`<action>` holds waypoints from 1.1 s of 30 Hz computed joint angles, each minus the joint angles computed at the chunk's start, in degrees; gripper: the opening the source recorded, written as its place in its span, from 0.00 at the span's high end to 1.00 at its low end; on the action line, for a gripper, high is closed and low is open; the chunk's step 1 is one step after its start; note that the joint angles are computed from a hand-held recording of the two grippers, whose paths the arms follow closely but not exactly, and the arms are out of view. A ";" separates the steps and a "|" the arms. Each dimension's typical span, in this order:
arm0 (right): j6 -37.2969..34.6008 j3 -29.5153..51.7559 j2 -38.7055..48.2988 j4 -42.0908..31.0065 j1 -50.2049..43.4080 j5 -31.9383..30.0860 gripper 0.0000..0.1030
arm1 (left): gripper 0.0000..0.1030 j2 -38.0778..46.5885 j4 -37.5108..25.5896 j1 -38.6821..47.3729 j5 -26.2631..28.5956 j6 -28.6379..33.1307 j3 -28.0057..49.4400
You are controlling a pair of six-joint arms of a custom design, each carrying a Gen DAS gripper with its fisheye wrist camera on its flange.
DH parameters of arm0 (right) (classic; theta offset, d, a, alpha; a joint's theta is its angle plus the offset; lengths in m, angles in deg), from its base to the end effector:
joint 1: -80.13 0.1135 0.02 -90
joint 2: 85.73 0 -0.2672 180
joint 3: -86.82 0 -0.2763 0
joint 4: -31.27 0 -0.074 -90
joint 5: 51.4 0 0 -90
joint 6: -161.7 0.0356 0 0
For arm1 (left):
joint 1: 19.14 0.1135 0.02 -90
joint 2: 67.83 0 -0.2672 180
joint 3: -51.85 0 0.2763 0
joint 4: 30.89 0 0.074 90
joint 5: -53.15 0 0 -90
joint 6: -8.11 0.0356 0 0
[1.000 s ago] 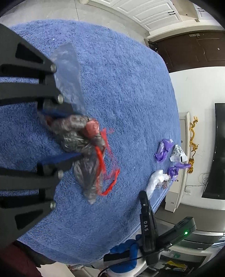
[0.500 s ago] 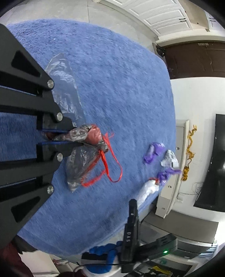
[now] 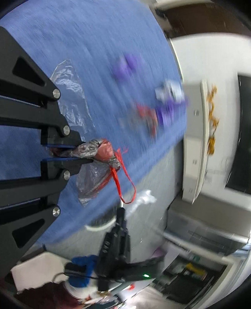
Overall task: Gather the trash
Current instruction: 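Lift both plastic bags and carry them over the bin to release, then move both open grippers from the bin back over the towel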
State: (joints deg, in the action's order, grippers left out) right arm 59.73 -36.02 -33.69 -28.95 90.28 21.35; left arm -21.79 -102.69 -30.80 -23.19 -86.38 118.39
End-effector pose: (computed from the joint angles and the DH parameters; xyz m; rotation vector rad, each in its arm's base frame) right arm 0.1878 0.0443 0.2603 -0.5978 2.4358 0.3675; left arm 0.1562 -0.0408 0.3179 0.2586 2.4631 -0.4155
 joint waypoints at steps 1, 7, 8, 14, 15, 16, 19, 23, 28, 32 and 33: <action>-2.23 -0.69 0.00 -0.55 -4.01 -0.83 0.94 | 0.94 3.23 2.60 -5.73 -2.47 -3.26 1.08; -16.14 -4.40 8.35 0.78 -29.20 -3.30 0.94 | 0.94 31.34 11.98 -24.33 -9.61 -13.18 15.52; -16.88 -4.87 10.22 2.04 -31.05 -3.09 0.94 | 0.93 36.05 12.43 -25.72 -10.40 -14.32 18.57; -18.81 -4.02 25.27 10.39 -39.17 -2.06 0.94 | 0.91 60.43 9.84 -29.57 -9.68 -19.38 38.17; -18.66 -3.63 27.20 11.37 -39.62 -1.94 0.94 | 0.90 63.12 9.41 -29.89 -10.06 -19.75 40.64; -18.23 -2.98 29.50 12.51 -39.99 -1.86 0.94 | 0.90 66.90 8.82 -30.39 -10.16 -20.48 44.09; -16.58 -1.76 33.32 14.62 -39.97 -2.04 0.94 | 0.90 72.51 8.09 -30.78 -8.88 -21.79 48.32; -15.93 -1.17 36.49 16.16 -41.05 -2.30 0.91 | 0.79 78.78 7.26 -30.74 -5.69 -23.71 52.61; -15.25 -0.48 39.61 17.96 -41.68 -1.84 0.75 | 0.56 81.72 9.09 -30.61 -1.73 -24.86 54.03; -14.79 -0.54 39.69 18.01 -41.52 -1.27 0.71 | 0.56 81.42 10.90 -30.28 0.78 -26.17 52.83; -14.74 -0.65 39.29 17.80 -41.56 -1.09 0.71 | 0.56 80.42 11.95 -30.16 1.31 -26.58 51.51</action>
